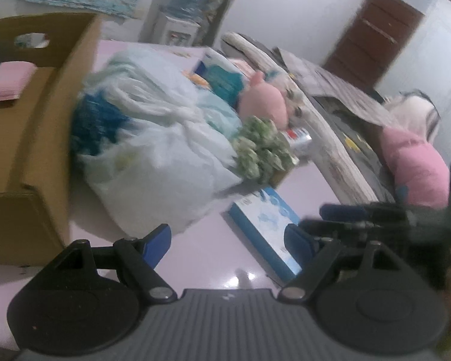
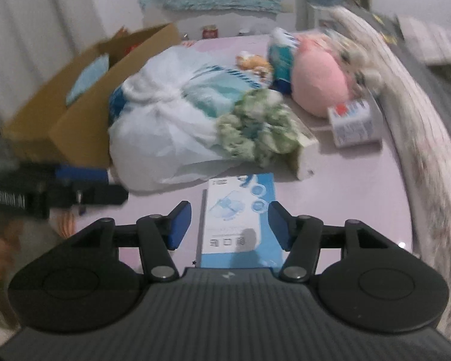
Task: Organize soft objects
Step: 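Set the blue box down on the bed and open the right tool, then grasp the blue-and-white box with the left tool while the right tool reaches toward the wipes pack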
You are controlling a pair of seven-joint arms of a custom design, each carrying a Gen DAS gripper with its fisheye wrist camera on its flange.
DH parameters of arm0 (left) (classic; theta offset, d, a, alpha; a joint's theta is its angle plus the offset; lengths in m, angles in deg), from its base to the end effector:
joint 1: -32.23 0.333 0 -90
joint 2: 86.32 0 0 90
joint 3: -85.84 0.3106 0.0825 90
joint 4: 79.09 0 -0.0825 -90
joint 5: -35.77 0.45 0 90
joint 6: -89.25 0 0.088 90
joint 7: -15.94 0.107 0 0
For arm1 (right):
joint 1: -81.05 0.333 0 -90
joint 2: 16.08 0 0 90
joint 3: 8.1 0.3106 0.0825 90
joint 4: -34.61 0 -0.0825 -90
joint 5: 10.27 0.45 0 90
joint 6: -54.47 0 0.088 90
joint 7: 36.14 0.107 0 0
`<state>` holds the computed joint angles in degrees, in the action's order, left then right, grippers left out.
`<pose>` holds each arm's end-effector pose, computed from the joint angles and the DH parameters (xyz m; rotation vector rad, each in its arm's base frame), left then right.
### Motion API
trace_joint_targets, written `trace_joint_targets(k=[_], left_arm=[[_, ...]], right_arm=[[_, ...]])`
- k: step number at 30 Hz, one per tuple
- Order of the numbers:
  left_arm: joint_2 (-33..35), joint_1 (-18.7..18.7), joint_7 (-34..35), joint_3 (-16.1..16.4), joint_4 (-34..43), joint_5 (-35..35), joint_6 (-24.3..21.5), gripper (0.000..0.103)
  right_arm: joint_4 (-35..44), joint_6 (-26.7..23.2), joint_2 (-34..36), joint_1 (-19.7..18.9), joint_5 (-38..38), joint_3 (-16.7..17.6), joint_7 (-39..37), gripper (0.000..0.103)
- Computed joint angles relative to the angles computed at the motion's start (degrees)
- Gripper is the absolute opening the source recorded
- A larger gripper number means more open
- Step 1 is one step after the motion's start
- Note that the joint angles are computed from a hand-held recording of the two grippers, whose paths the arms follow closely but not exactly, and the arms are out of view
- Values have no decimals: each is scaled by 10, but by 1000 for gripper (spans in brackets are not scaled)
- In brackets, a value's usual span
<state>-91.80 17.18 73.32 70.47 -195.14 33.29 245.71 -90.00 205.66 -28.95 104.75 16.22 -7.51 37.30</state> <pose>0.5516 -0.3277 0.5557 -1.9996 1.8807 -1.1276 0.5467 0.2345 0.5349 -1.9864 1.3377 -0.2262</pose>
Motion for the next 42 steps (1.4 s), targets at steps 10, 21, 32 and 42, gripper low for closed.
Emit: trace_joint_targets(k=[10, 21, 32, 42], left_arm=[[99, -33, 114, 5, 114, -46, -87, 92], [182, -58, 48, 21, 223, 24, -161, 94], [236, -89, -11, 38, 291, 107, -210, 97], [263, -122, -18, 51, 331, 202, -264, 96]], right_arm=[[70, -74, 87, -38, 207, -19, 13, 36], [54, -204, 99, -96, 411, -5, -48, 38], [42, -260, 104, -133, 533, -9, -74, 46], [39, -203, 72, -132, 490, -16, -92, 51]])
